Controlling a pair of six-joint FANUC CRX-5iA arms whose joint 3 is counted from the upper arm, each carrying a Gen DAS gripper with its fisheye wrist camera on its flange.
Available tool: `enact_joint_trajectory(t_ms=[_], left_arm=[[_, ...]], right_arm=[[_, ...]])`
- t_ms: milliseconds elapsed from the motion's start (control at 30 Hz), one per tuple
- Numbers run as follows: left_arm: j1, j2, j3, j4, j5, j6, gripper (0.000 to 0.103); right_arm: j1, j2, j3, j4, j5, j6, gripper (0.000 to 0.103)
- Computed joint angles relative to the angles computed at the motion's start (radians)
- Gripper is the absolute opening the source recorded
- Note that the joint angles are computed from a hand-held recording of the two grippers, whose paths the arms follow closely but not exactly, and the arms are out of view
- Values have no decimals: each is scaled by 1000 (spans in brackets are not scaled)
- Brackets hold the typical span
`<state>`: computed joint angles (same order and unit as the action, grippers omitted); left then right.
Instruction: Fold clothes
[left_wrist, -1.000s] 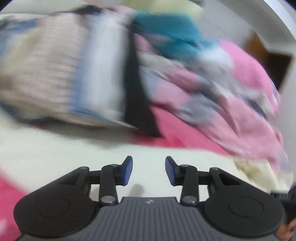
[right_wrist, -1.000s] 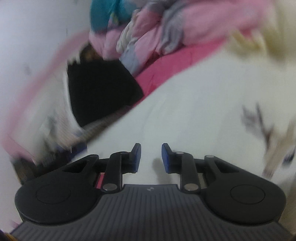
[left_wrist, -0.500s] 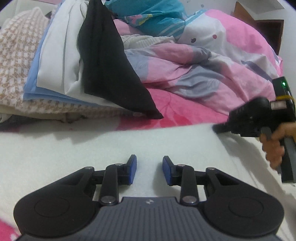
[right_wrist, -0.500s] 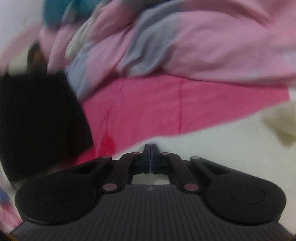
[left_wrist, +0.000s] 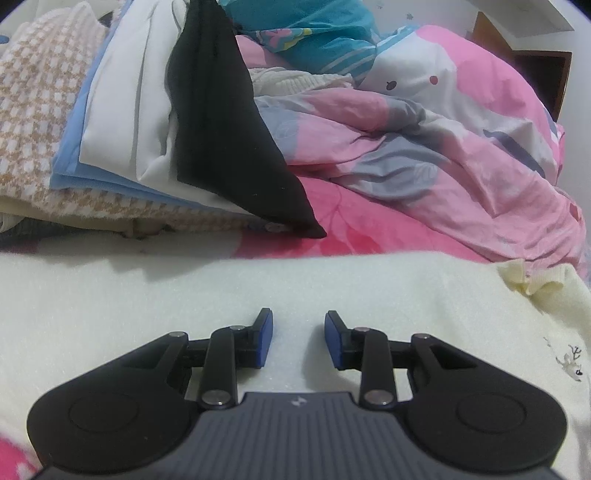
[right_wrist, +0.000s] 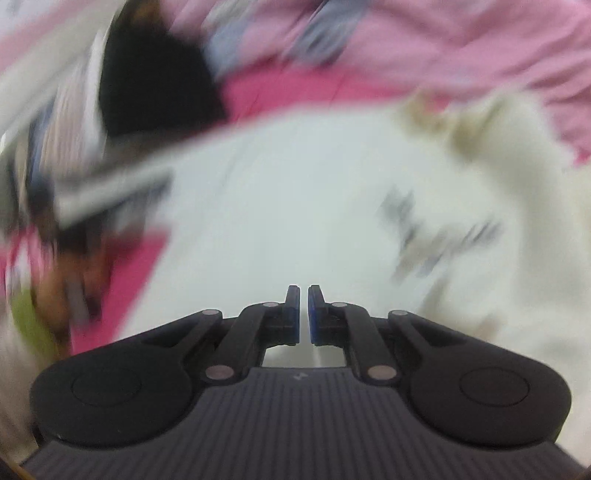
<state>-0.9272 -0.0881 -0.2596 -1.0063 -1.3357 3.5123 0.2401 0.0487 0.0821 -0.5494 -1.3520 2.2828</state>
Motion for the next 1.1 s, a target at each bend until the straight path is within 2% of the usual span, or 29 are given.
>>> enact_joint_trajectory(t_ms=[100, 233, 300, 467, 600, 700, 733, 800, 900, 1000, 1100], left_arm=[[-1, -3, -4, -3, 3, 7, 32], [0, -11, -12, -7, 13, 21, 32], [0, -10, -12, -7, 14, 21, 33], [0, -4, -6, -5, 7, 4, 35], [-2, -2, -4, -6, 6, 1, 36], [-3, -4, -6, -9, 8, 7, 36], [-4, -4, -7, -10, 9, 9, 36], [-5, -7, -9, -12, 11, 15, 36], [-11, -10, -8, -19, 5, 23, 37], [-39, -11, -3, -48, -19, 50, 45], [-77, -16, 13, -79, -34, 32, 45]], right_arm=[[44, 38, -30, 8, 72, 9, 0], [34, 199, 132, -84, 127, -144, 0], [65, 256, 184, -57, 218, -208, 0], [82, 388, 324, -88, 283, -357, 0], [51, 435, 384, -155, 264, -447, 0], [-7, 398, 369, -213, 256, -474, 0], [-21, 365, 340, -216, 286, -479, 5], [-76, 314, 329, -230, 282, -460, 5], [-223, 231, 349, -300, 194, -396, 5], [-431, 116, 329, -390, 104, -235, 5], [-617, 15, 297, -433, 38, -51, 5]])
